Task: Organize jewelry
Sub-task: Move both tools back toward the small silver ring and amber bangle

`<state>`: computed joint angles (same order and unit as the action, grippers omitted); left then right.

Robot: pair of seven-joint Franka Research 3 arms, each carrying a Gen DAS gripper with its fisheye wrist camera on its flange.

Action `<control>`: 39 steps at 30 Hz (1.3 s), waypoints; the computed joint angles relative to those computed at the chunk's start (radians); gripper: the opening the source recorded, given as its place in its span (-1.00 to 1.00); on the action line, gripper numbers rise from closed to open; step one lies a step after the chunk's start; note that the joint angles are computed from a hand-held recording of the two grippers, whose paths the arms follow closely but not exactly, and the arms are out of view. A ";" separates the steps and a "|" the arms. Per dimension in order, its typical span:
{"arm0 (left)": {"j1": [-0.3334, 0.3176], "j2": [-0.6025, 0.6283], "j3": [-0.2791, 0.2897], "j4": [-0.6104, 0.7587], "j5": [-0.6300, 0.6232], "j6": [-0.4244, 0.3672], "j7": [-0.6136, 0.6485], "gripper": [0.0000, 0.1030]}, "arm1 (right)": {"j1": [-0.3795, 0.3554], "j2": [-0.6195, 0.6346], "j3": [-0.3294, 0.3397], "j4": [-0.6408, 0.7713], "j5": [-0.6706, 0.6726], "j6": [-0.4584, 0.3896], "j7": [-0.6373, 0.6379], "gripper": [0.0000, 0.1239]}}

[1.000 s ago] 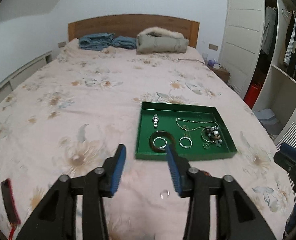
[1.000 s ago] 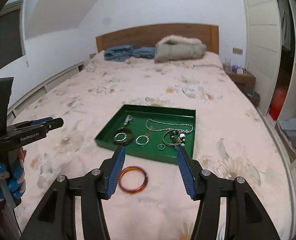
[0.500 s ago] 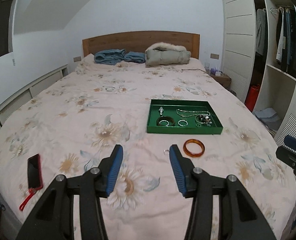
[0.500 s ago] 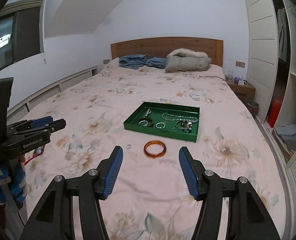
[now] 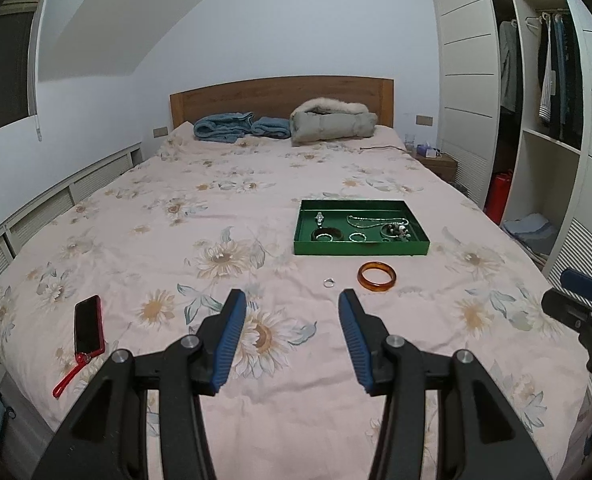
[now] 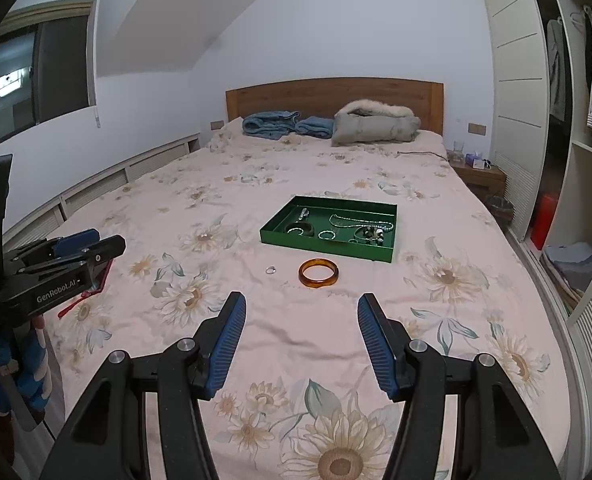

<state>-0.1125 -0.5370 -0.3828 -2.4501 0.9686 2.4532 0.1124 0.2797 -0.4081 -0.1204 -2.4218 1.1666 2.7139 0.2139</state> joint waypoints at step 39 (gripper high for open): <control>0.007 0.106 0.031 0.013 0.048 0.022 -0.024 -0.10 | -0.021 0.127 0.024 0.065 0.007 0.019 0.018 -0.07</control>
<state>-0.1058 -0.4313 -0.3522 -2.4373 1.0170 2.4751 0.0887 0.2584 -0.2812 -0.0961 -2.3569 1.1741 2.7330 0.2323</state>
